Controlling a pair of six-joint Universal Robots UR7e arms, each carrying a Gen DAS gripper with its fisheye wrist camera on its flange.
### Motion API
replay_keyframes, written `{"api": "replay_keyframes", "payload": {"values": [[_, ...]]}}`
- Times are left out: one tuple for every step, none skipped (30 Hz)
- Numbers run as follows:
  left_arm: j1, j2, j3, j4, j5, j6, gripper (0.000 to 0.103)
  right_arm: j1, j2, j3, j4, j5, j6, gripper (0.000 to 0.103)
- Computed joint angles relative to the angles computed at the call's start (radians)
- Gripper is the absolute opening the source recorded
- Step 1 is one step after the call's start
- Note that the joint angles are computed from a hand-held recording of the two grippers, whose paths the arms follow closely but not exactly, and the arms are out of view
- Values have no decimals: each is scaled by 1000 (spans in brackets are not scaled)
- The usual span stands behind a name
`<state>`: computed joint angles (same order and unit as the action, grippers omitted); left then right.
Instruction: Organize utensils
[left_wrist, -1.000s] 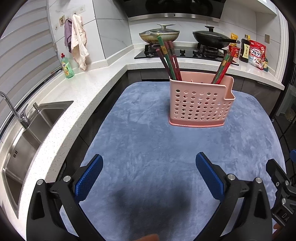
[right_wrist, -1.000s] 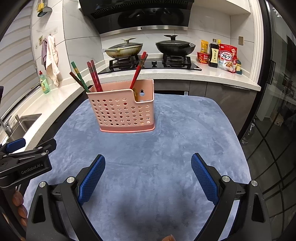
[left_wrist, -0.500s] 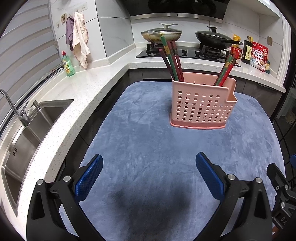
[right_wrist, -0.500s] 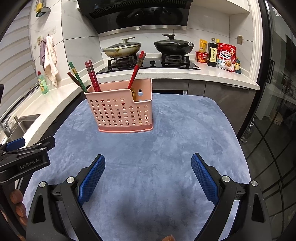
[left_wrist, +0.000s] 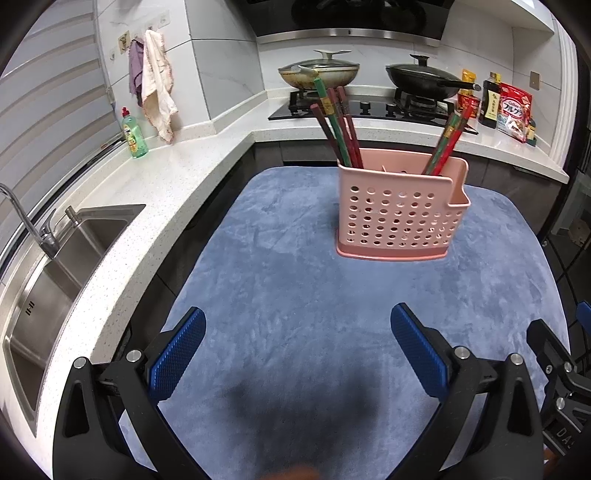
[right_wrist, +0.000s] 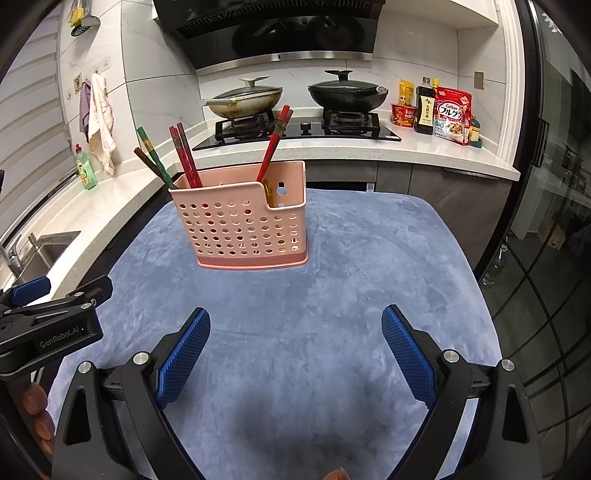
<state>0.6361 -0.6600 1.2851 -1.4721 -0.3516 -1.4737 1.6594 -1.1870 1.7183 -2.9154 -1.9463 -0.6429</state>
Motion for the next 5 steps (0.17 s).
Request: {"api": "replay_keyframes", "payload": {"values": [[1, 0, 2, -7, 2, 4, 96, 0, 1, 0, -1, -1, 0, 90], [1, -2, 7, -26, 2, 20, 96, 1, 4, -4, -1, -2, 0, 90], [2, -2, 9, -40, 2, 34, 96, 2, 7, -6, -5, -2, -2, 90], [3, -2, 8, -39, 3, 36, 96, 3, 11, -10, -7, -2, -2, 90], [4, -1, 6, -35, 5, 33, 96, 3, 13, -12, -8, -2, -1, 90]]}}
